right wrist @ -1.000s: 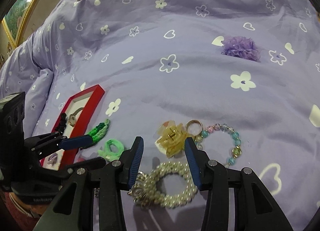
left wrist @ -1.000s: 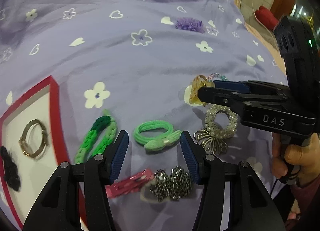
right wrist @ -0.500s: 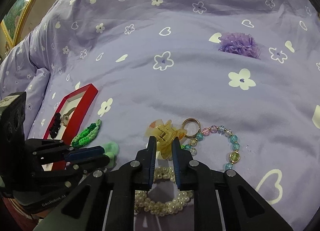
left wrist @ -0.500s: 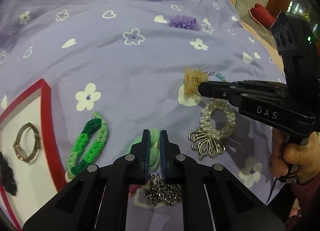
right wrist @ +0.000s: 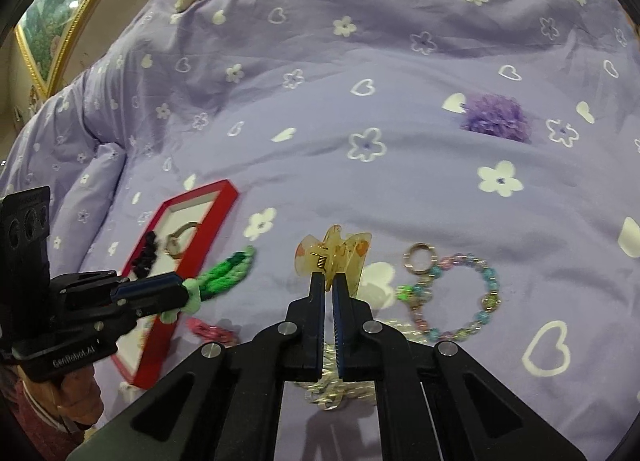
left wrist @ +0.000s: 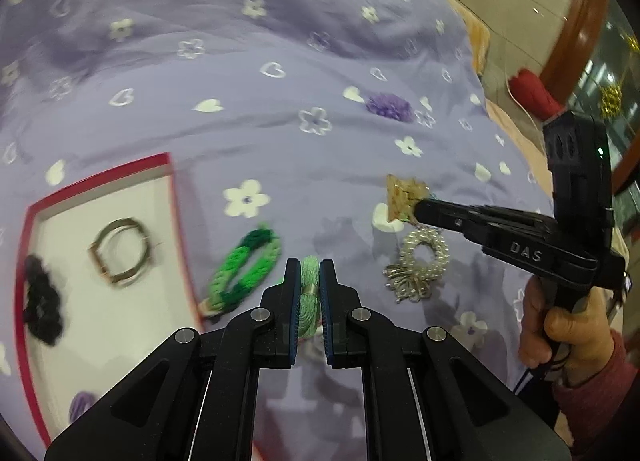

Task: Organize jewelry
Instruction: 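Place the green bow clip and yellow claw clip in the tray, opening both tools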

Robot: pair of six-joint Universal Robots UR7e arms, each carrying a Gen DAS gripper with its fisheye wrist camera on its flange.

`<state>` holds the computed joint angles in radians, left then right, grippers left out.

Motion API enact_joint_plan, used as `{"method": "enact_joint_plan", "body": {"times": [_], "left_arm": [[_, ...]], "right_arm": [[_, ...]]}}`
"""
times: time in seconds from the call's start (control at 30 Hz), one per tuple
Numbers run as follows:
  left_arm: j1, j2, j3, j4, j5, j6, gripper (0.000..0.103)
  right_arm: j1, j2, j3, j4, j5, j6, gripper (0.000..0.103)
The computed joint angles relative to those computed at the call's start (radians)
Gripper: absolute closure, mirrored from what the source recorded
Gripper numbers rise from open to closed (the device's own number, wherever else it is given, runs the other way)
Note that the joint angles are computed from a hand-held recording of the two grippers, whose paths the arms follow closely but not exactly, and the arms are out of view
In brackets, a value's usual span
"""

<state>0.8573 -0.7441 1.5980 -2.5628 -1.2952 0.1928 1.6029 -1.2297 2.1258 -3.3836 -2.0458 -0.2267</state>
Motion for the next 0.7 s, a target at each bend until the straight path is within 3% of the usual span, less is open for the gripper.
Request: {"method": "enact_joint_plan", "body": {"times": [0.47, 0.7], "left_arm": [[0.077, -0.141, 0.096, -0.082, 0.043, -0.11, 0.095], [0.127, -0.178, 0.097, -0.087, 0.023, -0.157, 0.095]], "right_arm": [[0.084, 0.103, -0.072, 0.053, 0.077, 0.019, 0.1], [0.114, 0.159, -0.118, 0.088, 0.103, 0.02, 0.1]]}}
